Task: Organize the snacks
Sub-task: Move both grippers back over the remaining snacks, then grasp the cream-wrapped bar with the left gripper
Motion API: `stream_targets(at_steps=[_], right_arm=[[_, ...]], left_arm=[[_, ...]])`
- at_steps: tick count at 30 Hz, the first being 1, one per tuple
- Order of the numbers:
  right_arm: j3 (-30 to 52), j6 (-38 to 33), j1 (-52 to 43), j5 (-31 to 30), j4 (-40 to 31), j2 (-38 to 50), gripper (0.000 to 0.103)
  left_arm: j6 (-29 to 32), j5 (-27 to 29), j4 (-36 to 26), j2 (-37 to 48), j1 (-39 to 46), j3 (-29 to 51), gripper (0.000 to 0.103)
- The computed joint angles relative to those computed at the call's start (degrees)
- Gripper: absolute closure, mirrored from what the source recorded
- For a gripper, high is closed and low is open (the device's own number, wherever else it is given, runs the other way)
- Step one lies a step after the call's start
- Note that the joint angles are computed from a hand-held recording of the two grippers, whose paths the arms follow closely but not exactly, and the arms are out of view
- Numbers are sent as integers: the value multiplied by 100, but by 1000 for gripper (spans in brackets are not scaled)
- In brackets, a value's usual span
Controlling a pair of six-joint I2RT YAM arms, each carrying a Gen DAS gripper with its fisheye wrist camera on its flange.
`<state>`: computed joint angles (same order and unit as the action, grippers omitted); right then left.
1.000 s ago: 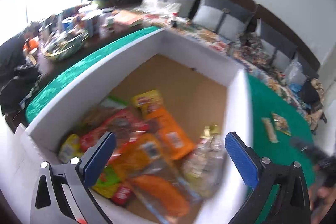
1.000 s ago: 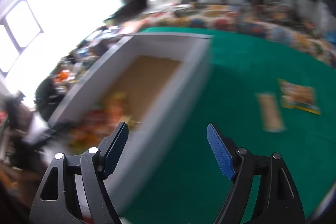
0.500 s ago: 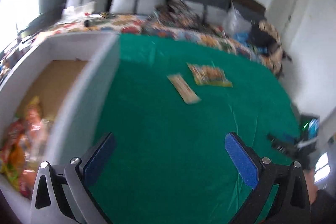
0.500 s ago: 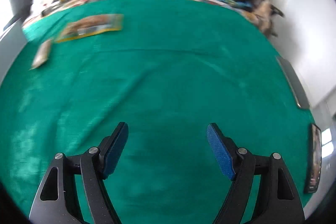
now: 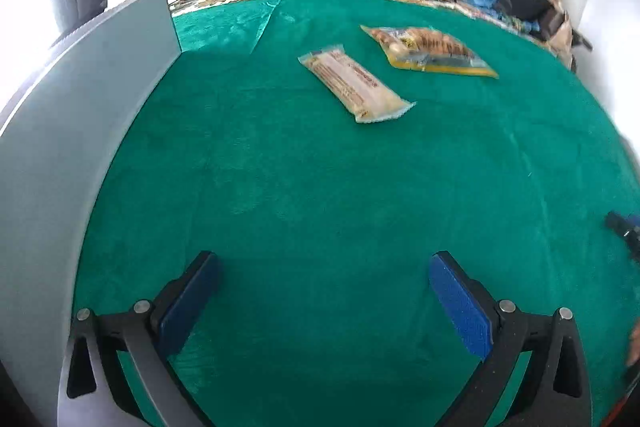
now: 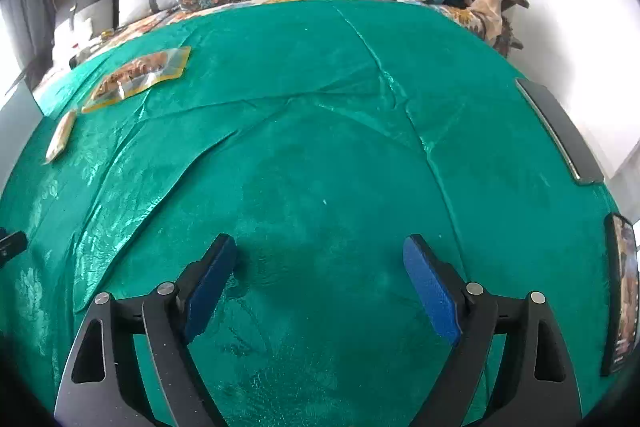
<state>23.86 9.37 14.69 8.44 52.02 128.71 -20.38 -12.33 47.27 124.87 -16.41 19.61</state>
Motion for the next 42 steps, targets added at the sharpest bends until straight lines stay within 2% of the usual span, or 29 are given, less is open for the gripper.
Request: stream_targets(at_steps=[3, 9, 26, 28, 31, 33, 35, 39, 42], right_arm=[[11, 7, -7, -6, 33, 45, 15], [13, 0, -23, -23, 69, 77, 14], [27, -14, -37, -36, 63, 82, 14], [27, -14, -37, -36, 63, 82, 14], [30, -13, -37, -37, 63, 84, 14], [30, -13, -37, -37, 63, 84, 14], [30, -13, -37, -37, 63, 84, 14], [34, -12, -36, -38, 63, 86, 14], [34, -9, -34, -38, 65, 88, 14]], left_arm=[[99, 40, 372, 125, 61, -98, 0], [76, -3, 505, 173, 119, -141, 0], [39, -19, 444, 160, 80, -170, 0], [196, 151, 64, -16, 174, -95, 0], [558, 798, -1527, -530, 622, 489, 0], [609, 1484, -1963, -780, 1067, 786, 0], [537, 1777, -2311, -945, 1299, 1149, 0], [436, 1783, -3399, -631, 1358, 2567, 0], [424, 1353, -4122, -4, 1191, 3602, 0]])
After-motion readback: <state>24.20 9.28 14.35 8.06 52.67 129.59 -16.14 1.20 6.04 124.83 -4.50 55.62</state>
